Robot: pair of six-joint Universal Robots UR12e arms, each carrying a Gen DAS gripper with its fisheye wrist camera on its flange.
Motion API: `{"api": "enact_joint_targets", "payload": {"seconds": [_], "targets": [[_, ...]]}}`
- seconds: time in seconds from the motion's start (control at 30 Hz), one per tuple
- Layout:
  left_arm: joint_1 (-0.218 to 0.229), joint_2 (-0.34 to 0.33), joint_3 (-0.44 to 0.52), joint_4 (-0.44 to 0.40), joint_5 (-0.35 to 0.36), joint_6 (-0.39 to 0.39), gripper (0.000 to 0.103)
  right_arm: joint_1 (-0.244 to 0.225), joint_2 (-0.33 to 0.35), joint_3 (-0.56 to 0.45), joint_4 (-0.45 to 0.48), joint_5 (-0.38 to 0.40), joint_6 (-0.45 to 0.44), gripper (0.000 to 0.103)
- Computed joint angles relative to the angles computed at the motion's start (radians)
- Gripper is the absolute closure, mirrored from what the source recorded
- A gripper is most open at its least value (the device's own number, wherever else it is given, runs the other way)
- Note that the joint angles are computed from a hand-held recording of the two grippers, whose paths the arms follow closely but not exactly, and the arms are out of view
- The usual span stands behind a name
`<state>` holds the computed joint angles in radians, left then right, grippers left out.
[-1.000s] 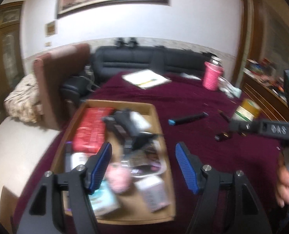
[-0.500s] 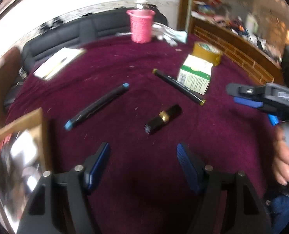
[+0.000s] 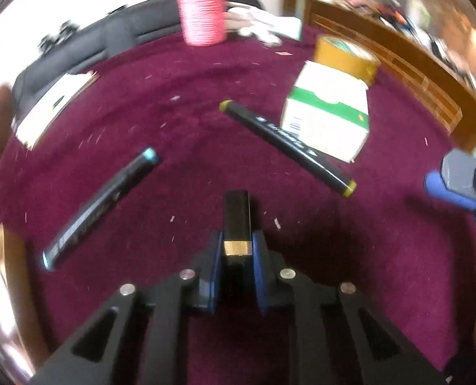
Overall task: Organize objects
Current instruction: 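Grasp the gold-banded black lipstick tube with the left gripper while the right grasps the yellow-capped marker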
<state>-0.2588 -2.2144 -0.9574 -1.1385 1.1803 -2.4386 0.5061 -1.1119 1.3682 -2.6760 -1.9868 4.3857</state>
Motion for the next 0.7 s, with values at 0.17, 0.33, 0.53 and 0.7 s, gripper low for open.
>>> {"api": "enact_joint_targets", "payload": {"seconds": [0.17,0.33,0.53,0.7], "targets": [[0.047,0.060,-0.096,0.020,-0.040,-0.155,0.086,0.001,0.015,-0.035,0.086,0.003,-0.041,0.039],[0.079,0.089,-0.162,0.091,-0.104,-0.168,0.086,-0.017,0.055,-0.129,0.236,0.065,-0.099,0.063],[0.081,0.084,-0.160,0.102,-0.117,-0.164,0.086,-0.042,0.125,-0.272,0.433,0.065,-0.197,0.066],[0.087,0.073,-0.138,0.057,-0.143,-0.177,0.086,-0.059,0.182,-0.378,0.587,0.048,-0.227,0.073]]}}
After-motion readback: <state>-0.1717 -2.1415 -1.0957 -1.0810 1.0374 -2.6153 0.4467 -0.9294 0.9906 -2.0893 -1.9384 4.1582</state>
